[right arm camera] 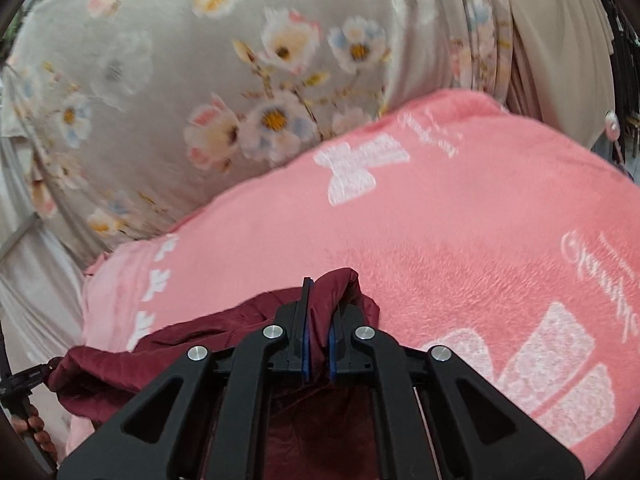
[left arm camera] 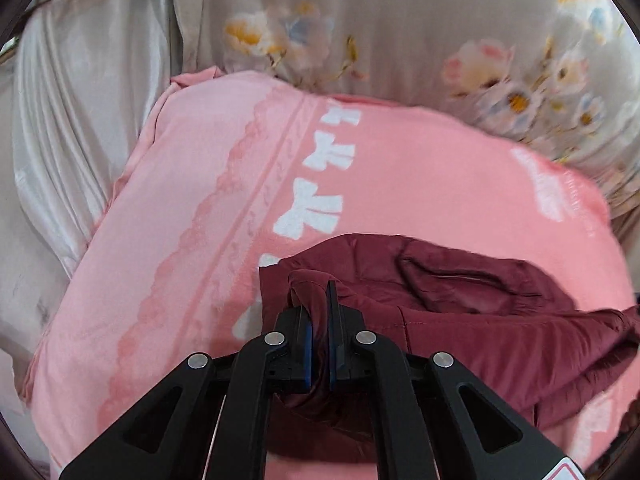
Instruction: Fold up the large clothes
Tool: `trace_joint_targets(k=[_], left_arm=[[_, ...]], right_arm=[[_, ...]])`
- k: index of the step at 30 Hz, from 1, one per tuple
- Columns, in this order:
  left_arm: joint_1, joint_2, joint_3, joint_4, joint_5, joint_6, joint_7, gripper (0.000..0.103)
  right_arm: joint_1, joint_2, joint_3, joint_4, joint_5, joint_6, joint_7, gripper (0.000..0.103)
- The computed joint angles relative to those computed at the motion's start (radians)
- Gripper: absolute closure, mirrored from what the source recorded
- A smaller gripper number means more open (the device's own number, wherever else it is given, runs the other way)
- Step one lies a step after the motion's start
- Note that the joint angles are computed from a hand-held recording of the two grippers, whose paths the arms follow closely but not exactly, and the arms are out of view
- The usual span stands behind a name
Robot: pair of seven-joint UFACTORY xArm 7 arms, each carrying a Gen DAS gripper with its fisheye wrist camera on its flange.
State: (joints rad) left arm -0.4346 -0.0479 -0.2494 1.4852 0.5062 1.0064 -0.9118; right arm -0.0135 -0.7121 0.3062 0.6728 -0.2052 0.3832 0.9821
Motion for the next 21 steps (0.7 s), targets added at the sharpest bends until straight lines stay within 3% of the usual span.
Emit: trace_joint_targets(k=[6, 11, 15, 19, 21], left_arm=[[-0.05, 0.184, 0.038, 0.109, 0.094, 0.083, -0.035, 0.09], [-0.075, 0.219, 0.086, 0.102, 0.095, 0.035, -0.065, 0.087], [-0.056, 0.163, 0.097, 0.055, 0.068, -0.047, -0.081, 0.084], [-0.009, 0.108, 0.095, 0.015, -0.006, -0.146, -0.061, 0.083], [0.009, 0.094, 0.092, 0.01, -0.031, -0.173, -0.06, 0.081]], right_arm=[[-0.069, 0.162, 0.048, 0.029, -0.057, -0.05, 0.074, 0.097], [-0.102, 0.198, 0.072, 0.052, -0.135, -0.086, 0.151, 0.09], [-0.119, 0.159, 0.078, 0.039, -0.168, -0.14, 0.182, 0.077], [-0.207, 0.114, 0.159, 0.049, -0.239, -0.121, 0.217, 0.051], [-0.231, 0.109, 0.185, 0.06, -0.27, -0.095, 0.22, 0.051]])
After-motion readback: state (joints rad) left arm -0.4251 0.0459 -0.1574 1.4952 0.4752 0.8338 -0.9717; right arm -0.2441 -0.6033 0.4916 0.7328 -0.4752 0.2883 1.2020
